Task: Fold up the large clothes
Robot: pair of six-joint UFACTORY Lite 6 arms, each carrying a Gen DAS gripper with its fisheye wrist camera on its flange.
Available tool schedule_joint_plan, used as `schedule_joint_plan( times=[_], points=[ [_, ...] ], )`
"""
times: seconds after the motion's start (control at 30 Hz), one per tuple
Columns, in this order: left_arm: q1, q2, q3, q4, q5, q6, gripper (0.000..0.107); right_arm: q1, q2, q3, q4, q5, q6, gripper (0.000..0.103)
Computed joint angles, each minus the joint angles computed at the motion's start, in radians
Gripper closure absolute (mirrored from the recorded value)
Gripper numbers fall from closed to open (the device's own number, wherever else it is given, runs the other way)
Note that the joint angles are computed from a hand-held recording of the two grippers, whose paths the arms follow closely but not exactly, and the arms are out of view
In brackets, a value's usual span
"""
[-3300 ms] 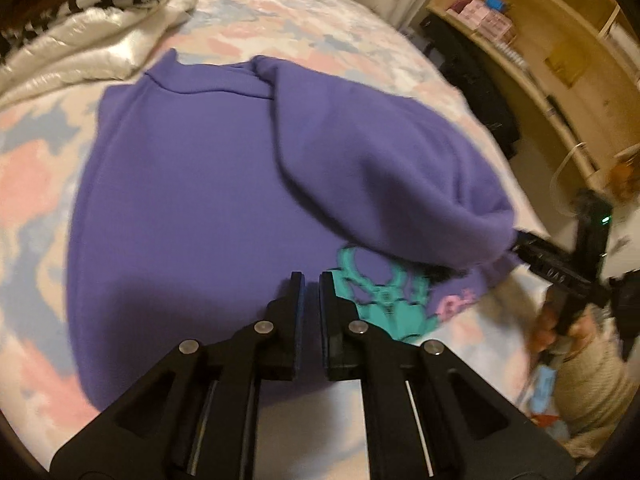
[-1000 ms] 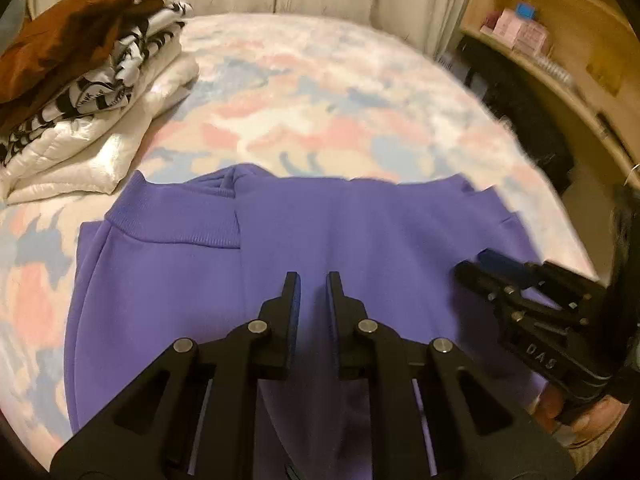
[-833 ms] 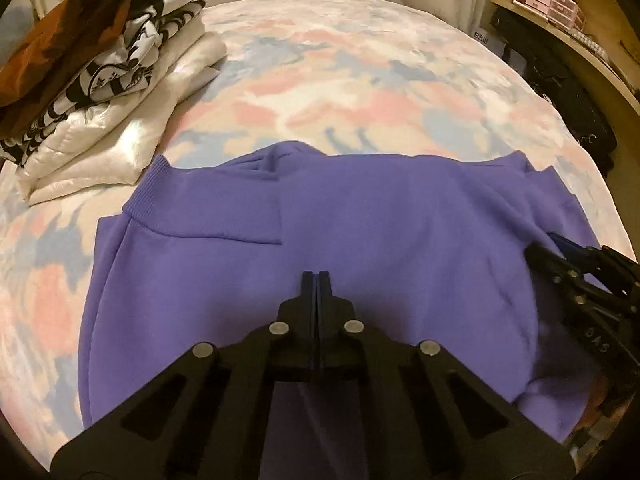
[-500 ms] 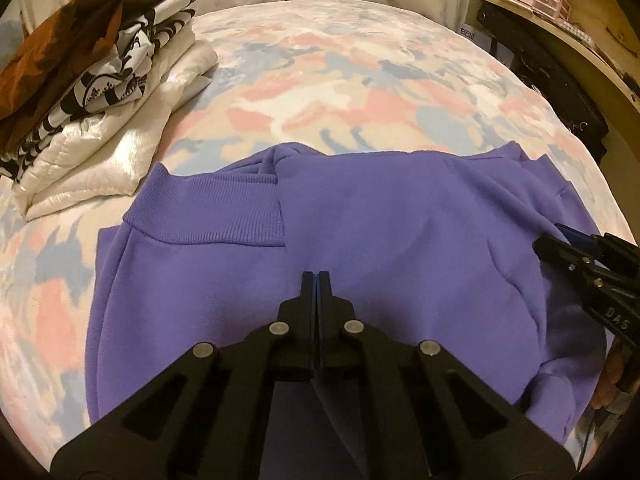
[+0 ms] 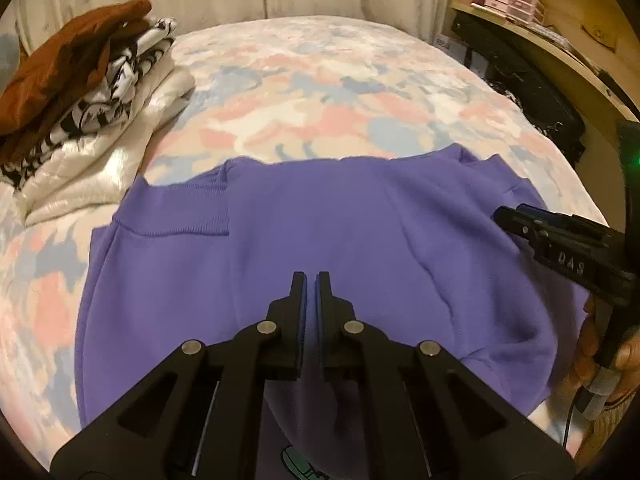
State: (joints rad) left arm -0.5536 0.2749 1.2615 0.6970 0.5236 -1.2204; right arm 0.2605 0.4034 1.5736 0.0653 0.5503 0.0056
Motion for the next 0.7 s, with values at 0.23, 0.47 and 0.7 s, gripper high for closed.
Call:
schedule_joint_plan(
  times=[0.23,0.47,0.7],
  points=[
    [0.029,0.017,-0.031,-0.013,-0.041,0.012,0.102,-0.083,0.118,0.087,0.36,0.045,-0.311,0.089],
    [0.045,0.034,-0.063,0.035,-0.054,0.011,0.099,-0.038,0.137,0.083,0.117,-0.015,-0.115,0.095],
    [0.035,-0.053,-0.102,0.021,-0.036,-0.021,0.097,0.001,-0.013,0.003,-0.02,0.003,0.003,0.081]
  ],
)
